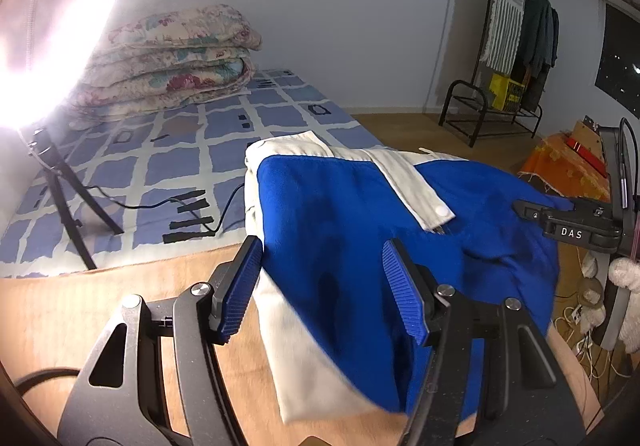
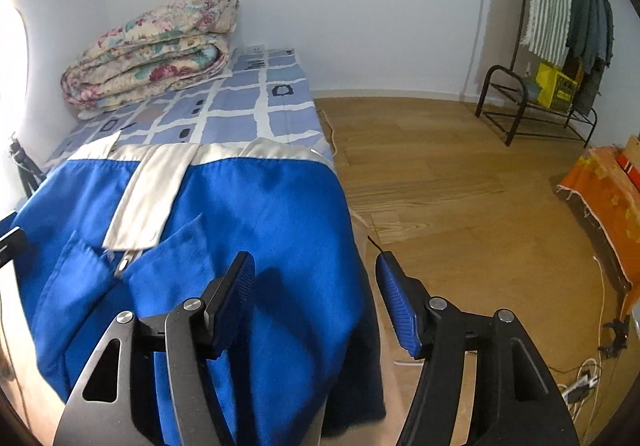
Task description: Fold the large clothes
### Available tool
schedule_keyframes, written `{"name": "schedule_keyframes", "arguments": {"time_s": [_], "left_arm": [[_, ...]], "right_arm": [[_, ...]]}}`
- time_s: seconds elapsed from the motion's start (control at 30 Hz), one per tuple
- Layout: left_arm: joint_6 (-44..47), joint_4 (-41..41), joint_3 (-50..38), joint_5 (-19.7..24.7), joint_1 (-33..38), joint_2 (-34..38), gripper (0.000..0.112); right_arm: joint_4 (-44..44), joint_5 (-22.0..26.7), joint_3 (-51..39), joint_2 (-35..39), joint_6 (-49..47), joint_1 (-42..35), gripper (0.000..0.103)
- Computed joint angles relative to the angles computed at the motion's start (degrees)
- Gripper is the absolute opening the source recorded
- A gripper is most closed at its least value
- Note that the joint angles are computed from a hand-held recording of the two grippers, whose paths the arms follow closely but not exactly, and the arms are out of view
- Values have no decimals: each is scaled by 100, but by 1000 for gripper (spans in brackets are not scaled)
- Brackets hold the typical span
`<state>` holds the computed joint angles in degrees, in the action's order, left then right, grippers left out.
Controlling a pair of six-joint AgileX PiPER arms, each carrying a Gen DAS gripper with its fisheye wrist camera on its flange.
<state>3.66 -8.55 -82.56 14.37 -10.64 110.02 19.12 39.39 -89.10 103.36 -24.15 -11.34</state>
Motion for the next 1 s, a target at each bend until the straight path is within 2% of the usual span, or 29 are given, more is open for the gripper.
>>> {"name": "schedule_keyframes", "arguments": {"time_s": [0.27,0.37,0.5,0.6,0.77,0.83,0.87,0.93,1.0], "left_arm": [[363,-210,1422,-387,-94,-1240,64],[442,-319,1857,-388,-113,-1776,64],[-282,442,2316,-168,-219,-2600,64],[-670,823,2570,254,-289,-3407,64],[-1188,1268,2724,1406,-494,-4869,67],[-1449,1516,2753,1782,-639,-5372,78],[-1514,1590,2772,1937,-698,-5606,79],[-2063,2226,2779,2449,-1137,-6159,79],[-2954,3204,2770,3148,-1992,-6672,79]], "right_arm": [[139,-329,1011,-1064,171,-10,62],[34,-386,1368,-1536,319,93,62],[-145,-314,1701,-2170,553,256,62],[-301,-106,1940,-2814,717,389,63],[-589,615,1992,-3728,1080,612,64],[-685,941,1946,-4120,1238,714,74],[-847,1050,1948,-4317,1444,825,80],[-936,1316,1930,-4646,1644,945,80],[-1080,1583,1916,-4999,1890,1121,80]]}}
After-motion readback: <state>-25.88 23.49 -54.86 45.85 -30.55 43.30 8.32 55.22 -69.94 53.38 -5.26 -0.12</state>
